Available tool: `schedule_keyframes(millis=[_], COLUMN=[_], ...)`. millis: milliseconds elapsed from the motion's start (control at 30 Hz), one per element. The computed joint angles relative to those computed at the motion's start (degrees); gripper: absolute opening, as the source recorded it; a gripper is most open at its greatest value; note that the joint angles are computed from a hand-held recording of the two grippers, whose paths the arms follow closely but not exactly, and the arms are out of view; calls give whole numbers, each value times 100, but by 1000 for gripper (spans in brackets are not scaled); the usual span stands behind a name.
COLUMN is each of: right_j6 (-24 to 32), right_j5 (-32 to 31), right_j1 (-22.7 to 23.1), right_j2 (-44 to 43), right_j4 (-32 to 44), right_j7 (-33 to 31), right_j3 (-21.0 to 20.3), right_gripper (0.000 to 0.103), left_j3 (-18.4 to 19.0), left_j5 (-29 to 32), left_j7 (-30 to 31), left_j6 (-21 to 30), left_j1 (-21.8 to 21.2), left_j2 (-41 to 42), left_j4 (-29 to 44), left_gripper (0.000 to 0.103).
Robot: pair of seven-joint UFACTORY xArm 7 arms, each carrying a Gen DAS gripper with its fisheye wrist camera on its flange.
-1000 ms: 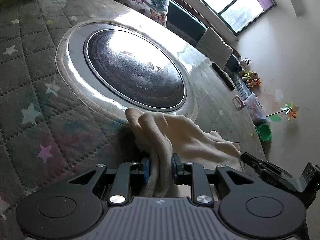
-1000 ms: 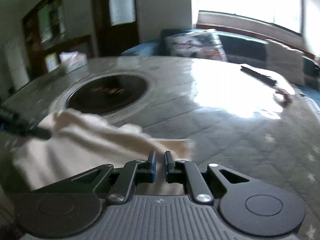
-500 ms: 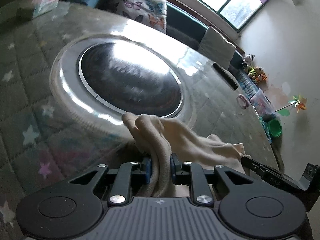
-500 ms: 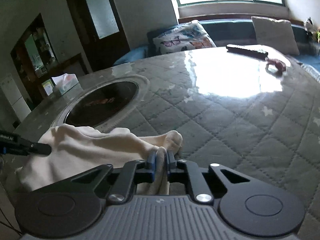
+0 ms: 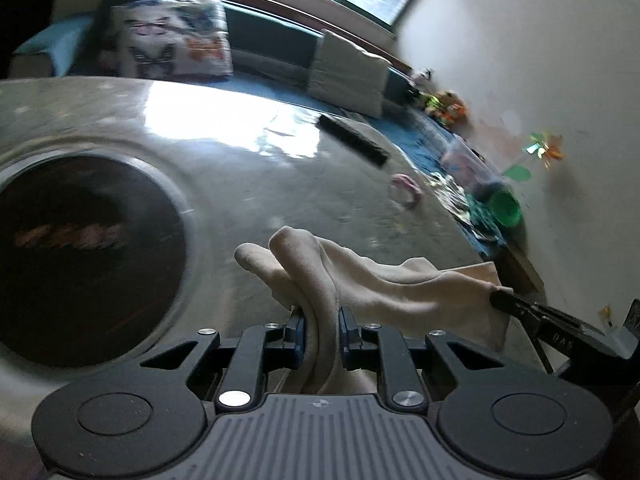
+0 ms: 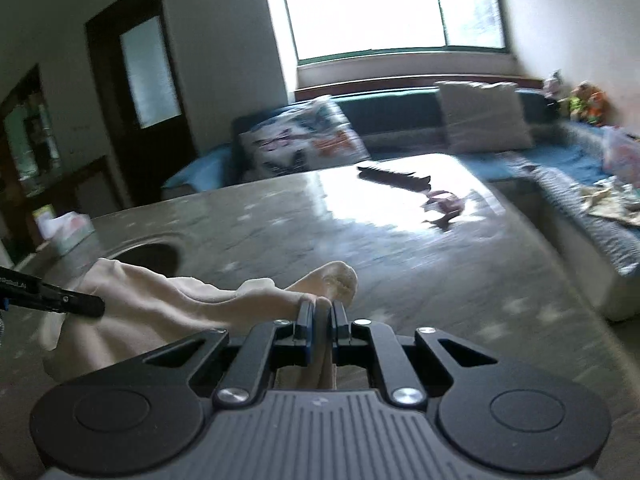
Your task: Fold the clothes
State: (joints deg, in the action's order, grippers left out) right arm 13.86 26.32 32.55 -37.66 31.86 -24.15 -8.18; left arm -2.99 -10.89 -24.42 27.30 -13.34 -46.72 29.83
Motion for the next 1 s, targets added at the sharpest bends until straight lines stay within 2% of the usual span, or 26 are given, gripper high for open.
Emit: schedule_keyframes(millis=[133, 267, 333, 400, 433, 467, 500, 567, 733, 867, 1000], right_j6=[-152, -336, -401, -407, -392, -366, -340, -390, -56, 124, 142], right_j5=[-191, -207, -218, -430, -501, -533, -560, -574, 193, 724, 925], right_j1=[-369, -537, -647, -1092, -1208, -1267, -1322, -1287, -505, -417, -626], right_j2=[420, 809, 1052, 1328, 1414, 1466, 1515, 1525, 1621, 1997, 2280], right_j4=[303, 525, 625, 690, 719, 736, 752, 766, 1053, 1352, 1508], right_j7=[25, -18, 14, 333, 420, 467, 510, 417, -333, -749, -843], right_j3=[-42, -139, -127, 179, 252, 278, 300, 286, -192, -77, 247], right_gripper=[7, 7, 8, 8, 9, 9, 10, 10, 10, 10, 10], left_j3=[39, -81, -451, -816, -992, -1015, -1027, -974, -645, -377, -345], left_j5=[-51, 53, 538, 1115, 1431, 1585, 1721, 1862, 1654, 1211, 988], left_j7=[278, 508, 346, 109, -33, -133, -225, -316, -16, 535, 725], left_j6=[-423, -781, -751, -703, -672, -638, -603, -612, -963, -1153, -1292], left_j1=[-245, -270, 125, 513, 698, 767, 827, 848, 439, -4, -55], left_j2=[1076, 1721, 1874, 2016, 2085, 2056, 2020, 1988, 2422, 2912, 3428], left_j4=[621, 963, 1009, 1065, 1099, 1079, 1055, 1067, 1389, 1701, 2023], left_gripper=[18, 19, 26, 26, 33, 42, 43, 43, 40, 37, 31])
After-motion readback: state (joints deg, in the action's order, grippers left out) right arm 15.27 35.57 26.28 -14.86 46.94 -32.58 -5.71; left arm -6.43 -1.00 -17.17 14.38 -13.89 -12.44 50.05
